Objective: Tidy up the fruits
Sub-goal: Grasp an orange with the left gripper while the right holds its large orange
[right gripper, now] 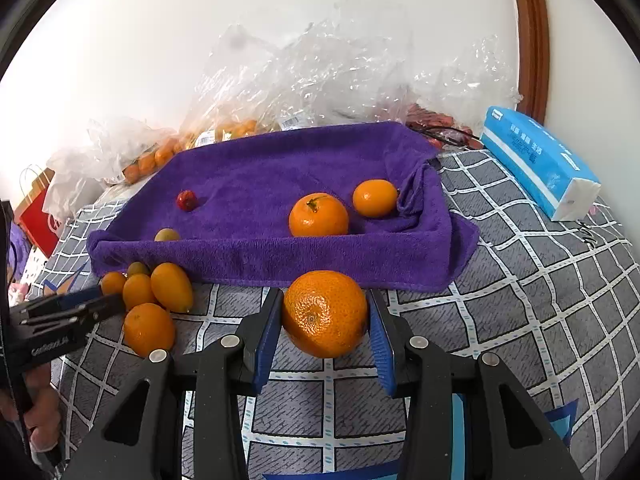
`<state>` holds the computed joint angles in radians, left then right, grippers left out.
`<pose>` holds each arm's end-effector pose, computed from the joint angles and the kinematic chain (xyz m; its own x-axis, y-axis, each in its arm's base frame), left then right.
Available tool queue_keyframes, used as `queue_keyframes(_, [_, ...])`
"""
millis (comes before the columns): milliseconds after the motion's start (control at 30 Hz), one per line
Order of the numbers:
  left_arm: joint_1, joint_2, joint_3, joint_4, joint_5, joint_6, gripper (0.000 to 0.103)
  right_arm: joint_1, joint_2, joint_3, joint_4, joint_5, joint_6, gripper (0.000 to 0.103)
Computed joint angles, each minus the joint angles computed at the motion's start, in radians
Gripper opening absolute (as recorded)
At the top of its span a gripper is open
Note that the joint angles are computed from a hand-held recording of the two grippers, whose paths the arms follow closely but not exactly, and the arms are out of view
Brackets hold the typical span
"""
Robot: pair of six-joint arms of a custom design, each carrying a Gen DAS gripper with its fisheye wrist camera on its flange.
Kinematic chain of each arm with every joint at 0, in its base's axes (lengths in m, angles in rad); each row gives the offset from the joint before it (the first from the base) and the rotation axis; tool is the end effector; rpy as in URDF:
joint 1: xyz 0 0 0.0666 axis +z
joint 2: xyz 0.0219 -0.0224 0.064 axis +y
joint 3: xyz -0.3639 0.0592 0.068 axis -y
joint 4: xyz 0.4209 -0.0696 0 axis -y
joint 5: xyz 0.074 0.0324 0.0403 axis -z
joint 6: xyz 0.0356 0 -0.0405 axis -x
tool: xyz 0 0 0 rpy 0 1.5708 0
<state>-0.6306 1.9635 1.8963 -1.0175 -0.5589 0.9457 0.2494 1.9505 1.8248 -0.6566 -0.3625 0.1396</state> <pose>0.5702 -0.3934 0.3203 -0.6610 -0.3687 -0.6536 -0.4036 0.9089 -0.1045 0.6884 0.1879 0.3148 -0.6104 -0.2897 -0.7372 -0.5650 0.8116 0.1488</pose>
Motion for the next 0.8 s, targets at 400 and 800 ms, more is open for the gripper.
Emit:
queue_keyframes(400, [0.01, -0.036, -0.07, 0.1, 0.045, 0.003, 0.037, 0.0, 0.004, 0.003, -0.008, -0.031, 0.022, 0.042])
queue_keyframes(800, [0.012, -0.064, -0.117, 0.167, 0.06, 0.015, 0.037, 0.011, 0.028, 0.041, -0.064, 0.017, 0.037, 0.042])
